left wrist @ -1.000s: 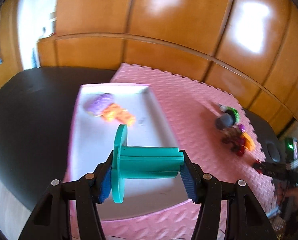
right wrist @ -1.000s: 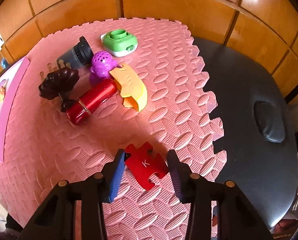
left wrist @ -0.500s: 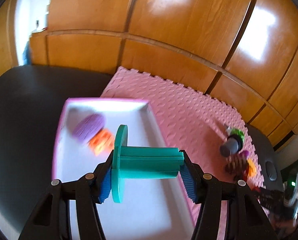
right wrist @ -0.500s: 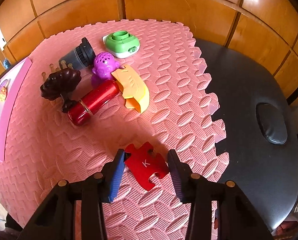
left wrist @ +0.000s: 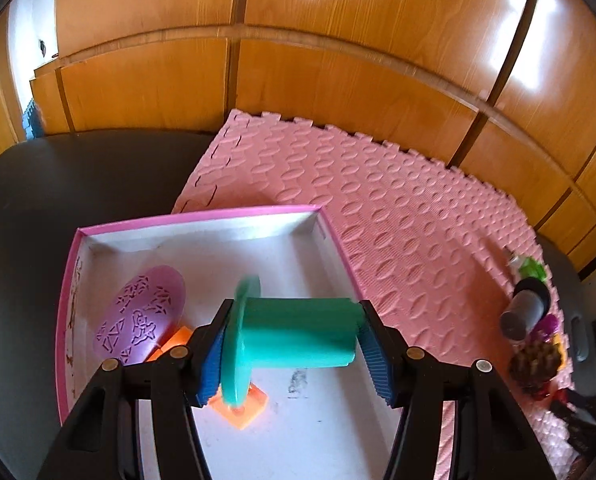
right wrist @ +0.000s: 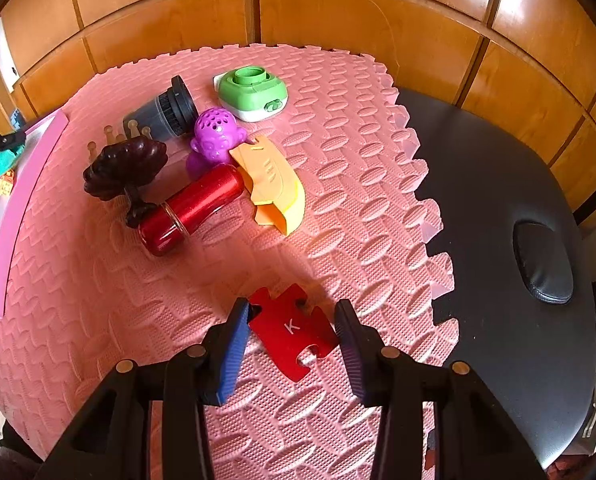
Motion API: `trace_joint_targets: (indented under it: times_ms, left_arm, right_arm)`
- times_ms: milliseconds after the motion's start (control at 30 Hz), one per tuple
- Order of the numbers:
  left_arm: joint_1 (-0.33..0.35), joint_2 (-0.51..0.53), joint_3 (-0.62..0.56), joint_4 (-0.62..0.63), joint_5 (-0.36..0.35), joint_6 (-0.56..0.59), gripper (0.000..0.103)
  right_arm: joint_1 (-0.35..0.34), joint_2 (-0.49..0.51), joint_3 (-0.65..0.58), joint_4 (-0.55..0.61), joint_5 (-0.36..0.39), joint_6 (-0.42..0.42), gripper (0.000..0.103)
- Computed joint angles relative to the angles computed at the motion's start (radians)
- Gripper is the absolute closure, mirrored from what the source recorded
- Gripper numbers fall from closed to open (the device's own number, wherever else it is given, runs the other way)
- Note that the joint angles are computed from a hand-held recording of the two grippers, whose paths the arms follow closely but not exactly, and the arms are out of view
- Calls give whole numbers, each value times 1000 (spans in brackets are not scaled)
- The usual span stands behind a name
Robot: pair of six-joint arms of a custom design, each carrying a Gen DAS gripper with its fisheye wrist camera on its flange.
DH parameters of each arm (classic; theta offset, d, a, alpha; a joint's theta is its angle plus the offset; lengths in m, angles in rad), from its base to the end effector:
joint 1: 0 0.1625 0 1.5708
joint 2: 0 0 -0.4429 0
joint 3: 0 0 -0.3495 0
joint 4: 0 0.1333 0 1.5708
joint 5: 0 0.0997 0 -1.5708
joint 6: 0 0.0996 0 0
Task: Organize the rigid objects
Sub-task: 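Carry the teal spool into the tray and open the left gripper, then carry the red K puzzle piece into the tray and open the right gripper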
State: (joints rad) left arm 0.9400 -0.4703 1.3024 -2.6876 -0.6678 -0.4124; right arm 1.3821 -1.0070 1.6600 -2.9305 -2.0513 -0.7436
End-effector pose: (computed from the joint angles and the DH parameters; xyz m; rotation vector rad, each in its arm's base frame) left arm -0.2675 -0.7249 0.0736 0.0938 2.3554 -0.8604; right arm -0.0357 -0.6523 0.3221 0.4413 -2.3281 0.5177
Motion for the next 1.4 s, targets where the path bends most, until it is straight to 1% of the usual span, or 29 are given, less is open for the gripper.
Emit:
trace_joint_targets:
  times_ms: [67,167,333,500,633,767,867,1167,1267,1400]
  left_arm:
    - [2,3,-1,2,-1,2,35]
    - [-8,-8,27,-33,6,13,34]
    - [-59,-50,123,-99,57,0,33]
    - [-135,-83,243,-96,139,-59,33]
    - [-187,-100,323,-89,170,-116,33]
    - [-219,-115,364,-52,186,-189,33]
    - [-230,-121,381,-40,192,-216,33]
    - [-260,-146,432,0,250,-295,33]
    - [-267,-160,449,15,267,-326,33]
    - [-272,-181,476,30,277,-364,33]
  right_arm:
    - [0,0,0,0,1,-1,60]
    - [1,0,2,-5,0,-4,60]
    - [0,1,-4,6,1,4,60]
    - [-1,1,-7,12,4,12,60]
    - [1,3,-4,0,-2,7,60]
    - [2,6,2,-20,-5,-13,60]
    - [4,7,8,-39,-9,-29,60]
    - [7,14,16,-75,-16,-50,60]
    - [8,13,16,-76,-15,-41,61]
    - [1,-13,32,-96,64,-22,61]
